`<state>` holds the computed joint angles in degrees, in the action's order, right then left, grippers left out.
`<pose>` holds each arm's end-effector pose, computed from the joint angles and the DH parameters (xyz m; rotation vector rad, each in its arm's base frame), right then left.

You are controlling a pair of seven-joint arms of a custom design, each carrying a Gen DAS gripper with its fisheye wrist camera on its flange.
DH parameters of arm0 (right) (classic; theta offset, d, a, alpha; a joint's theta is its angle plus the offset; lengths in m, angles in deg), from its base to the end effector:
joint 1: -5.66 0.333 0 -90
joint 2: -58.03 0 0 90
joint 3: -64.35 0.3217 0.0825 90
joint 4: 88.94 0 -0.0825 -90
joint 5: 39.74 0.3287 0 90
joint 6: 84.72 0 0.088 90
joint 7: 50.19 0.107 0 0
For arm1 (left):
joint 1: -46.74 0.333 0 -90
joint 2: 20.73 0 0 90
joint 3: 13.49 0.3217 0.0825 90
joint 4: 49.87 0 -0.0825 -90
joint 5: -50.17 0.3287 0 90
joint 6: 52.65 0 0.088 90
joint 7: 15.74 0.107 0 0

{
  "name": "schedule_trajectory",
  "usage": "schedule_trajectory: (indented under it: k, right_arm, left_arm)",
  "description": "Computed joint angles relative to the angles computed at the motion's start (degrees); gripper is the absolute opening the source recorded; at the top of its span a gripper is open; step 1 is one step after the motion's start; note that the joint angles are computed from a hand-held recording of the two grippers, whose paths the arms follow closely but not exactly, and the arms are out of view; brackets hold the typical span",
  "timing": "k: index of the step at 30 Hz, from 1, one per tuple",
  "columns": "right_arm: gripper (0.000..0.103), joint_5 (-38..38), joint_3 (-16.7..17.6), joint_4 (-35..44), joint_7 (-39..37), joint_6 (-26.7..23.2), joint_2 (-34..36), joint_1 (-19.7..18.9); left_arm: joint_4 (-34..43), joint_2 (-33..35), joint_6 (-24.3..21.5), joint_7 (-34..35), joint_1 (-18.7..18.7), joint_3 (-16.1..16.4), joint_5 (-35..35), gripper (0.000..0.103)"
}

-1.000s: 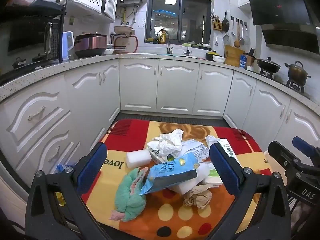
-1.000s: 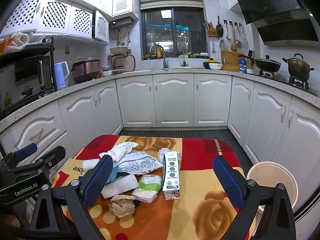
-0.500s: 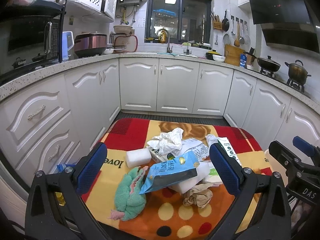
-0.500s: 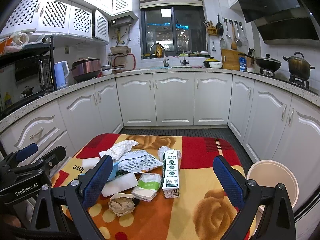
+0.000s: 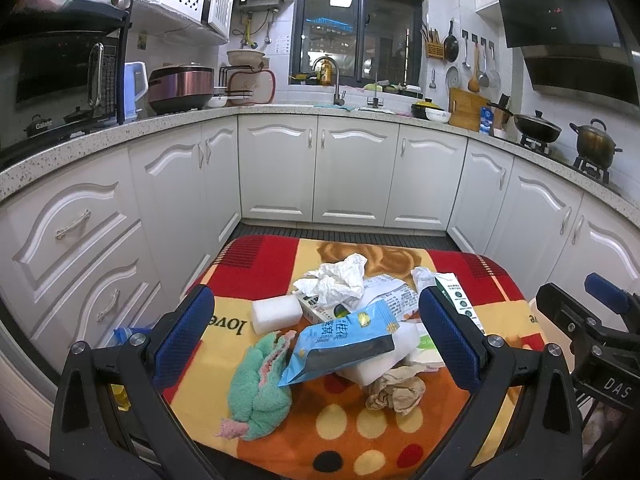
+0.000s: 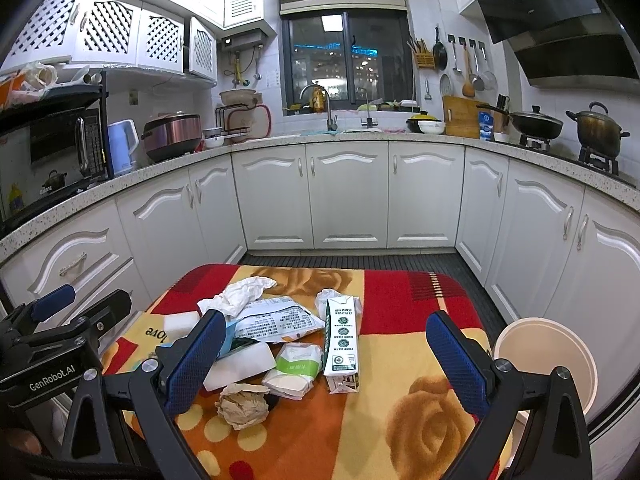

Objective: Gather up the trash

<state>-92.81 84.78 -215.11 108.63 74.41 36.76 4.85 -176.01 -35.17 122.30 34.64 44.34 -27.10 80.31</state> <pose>0.3939 0.2084 0.6335 -1.4654 1.5955 -0.9960 0.4363 -0.1811 0.6348 -1.4861 1.6660 -1.1071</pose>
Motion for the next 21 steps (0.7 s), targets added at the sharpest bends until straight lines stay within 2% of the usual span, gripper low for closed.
schedule_trajectory:
  k: [2,3,6,13,17,21]
  right_arm:
    - [0.100,0.05,-0.11,-0.26,-0.01,0.08,-0.03,0.09]
    - [0.099,0.64,-0.23,0.09,-2.12,-1.44,0.01,0.67]
    - [0.100,-0.82,0.13,-0.09,0.63,0.05,0.04,-0.15]
    - [0.100,-0.47,-0.31,-0.01,-0.90,-0.91,0.04,0.45]
    - [0.100,0.08,-0.53,1.02,-3.59,-3.28,0.42,1.45]
    - [0.100,0.72,-1.15,0.96,-2.85,-2.65,0.66,2.00]
  left_arm:
    - [-0.12,0.03,0.07,0.15,-0.19,0.16,-0.16,0.102]
    - [-0.35,0.01,0.28,-0.13,0.12,-0.03,0.16,0.102]
    - [-0.67,-0.10,0.56,-0.10,0.15,0.07,0.25,0.102]
    - [-0.83,0.12,0.63,-0.44,0.06,0.08,0.13,0.102]
    - [-1.07,0.06,0.64,-0.15,-0.18,0.29,-0.15,0.102]
    - [-1.03,0.08,0.16,0.37,-0.58,0.55,-0.75,0.102]
